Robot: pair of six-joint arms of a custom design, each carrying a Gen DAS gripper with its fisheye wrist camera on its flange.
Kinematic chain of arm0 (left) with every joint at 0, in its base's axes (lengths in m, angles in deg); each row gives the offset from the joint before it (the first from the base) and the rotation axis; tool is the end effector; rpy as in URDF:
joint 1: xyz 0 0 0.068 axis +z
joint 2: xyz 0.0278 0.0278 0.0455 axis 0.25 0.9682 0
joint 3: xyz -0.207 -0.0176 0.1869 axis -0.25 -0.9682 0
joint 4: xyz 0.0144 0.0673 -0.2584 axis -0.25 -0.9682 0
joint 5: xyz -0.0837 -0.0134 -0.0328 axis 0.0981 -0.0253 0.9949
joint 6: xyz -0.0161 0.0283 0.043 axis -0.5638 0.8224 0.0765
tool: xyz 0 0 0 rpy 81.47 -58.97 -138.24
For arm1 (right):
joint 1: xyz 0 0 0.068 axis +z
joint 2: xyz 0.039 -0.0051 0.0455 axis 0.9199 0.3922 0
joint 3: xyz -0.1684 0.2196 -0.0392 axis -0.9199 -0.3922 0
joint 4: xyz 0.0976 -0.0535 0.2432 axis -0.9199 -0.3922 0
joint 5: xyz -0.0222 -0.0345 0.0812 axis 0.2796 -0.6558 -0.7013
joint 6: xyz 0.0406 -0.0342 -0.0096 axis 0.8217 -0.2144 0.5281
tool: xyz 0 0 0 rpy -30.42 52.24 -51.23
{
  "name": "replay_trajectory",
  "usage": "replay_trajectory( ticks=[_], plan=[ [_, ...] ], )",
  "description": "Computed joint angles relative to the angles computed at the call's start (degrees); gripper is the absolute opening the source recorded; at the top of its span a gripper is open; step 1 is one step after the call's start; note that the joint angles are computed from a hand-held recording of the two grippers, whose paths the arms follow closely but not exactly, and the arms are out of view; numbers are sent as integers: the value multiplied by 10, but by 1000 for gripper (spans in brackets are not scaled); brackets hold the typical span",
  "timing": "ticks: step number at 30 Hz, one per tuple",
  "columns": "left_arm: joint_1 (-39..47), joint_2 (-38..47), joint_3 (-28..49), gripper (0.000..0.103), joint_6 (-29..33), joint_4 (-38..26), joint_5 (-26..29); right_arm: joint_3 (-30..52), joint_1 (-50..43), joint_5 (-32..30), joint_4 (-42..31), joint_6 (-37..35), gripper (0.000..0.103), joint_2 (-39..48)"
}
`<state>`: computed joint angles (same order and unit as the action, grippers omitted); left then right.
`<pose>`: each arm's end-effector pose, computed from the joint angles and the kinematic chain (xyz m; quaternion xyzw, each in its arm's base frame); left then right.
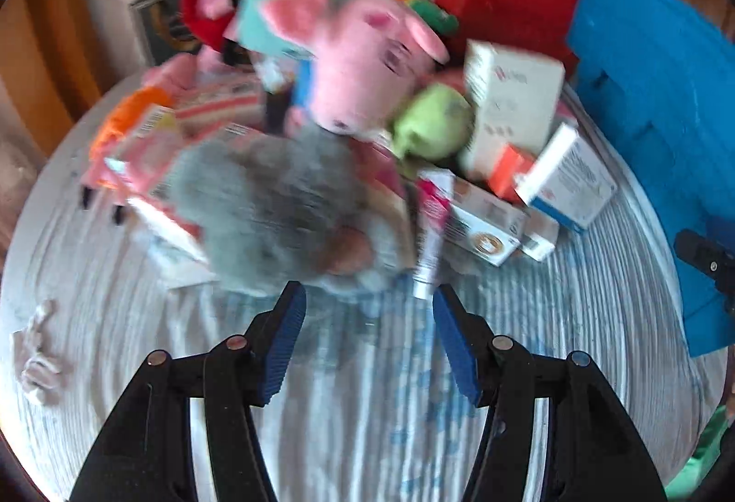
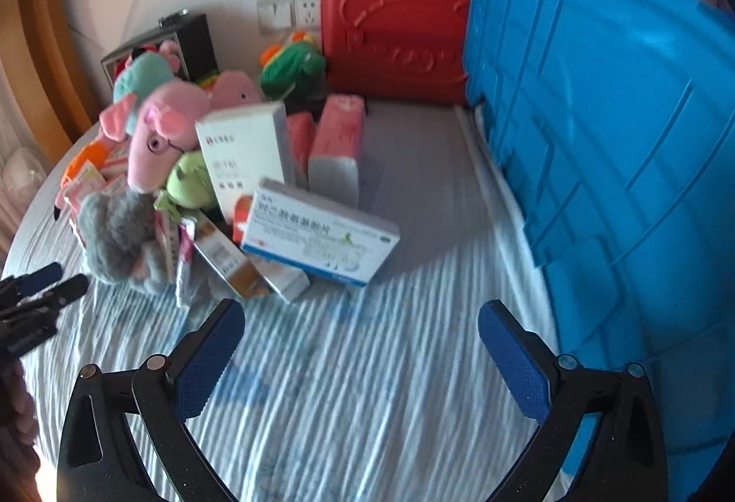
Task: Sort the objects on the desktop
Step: 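Move both open tools back over the pile of objects, then grasp the pink toothpaste tube with the left tool while the right tool grasps the white-blue medicine box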
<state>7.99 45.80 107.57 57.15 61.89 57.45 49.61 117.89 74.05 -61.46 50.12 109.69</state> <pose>0.2911 -0.0433 0.1640 0.2745 0.9211 -0.1047 0.2553 0.2369 0.2623 0.3233 0.1333 0.9458 -0.0505 0.2919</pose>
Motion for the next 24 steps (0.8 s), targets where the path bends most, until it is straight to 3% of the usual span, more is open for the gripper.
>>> replay_trajectory(
  ticks=[4,11,13,15,17,23,24],
  plan=[
    [-81,80,5,57,-44,56,-46,-42,-23,-27,36,-35,103,-4],
    [-135,177,70,57,-85,83,-95,-66,-84,-60,100,-135,103,8],
    [-137,195,95,47,-94,70,-92,-61,-104,-66,123,-175,103,19],
    [-136,229,139,28,-103,32,-92,-54,-127,-89,151,-219,103,30],
    [-129,233,148,17,-107,27,-79,-43,-144,-105,168,-257,103,46],
    [-114,203,131,17,-102,1,-56,-26,-161,-165,190,-312,103,83],
    [-113,192,122,17,-100,1,-56,-24,-154,-163,183,-308,98,87]
  ],
)
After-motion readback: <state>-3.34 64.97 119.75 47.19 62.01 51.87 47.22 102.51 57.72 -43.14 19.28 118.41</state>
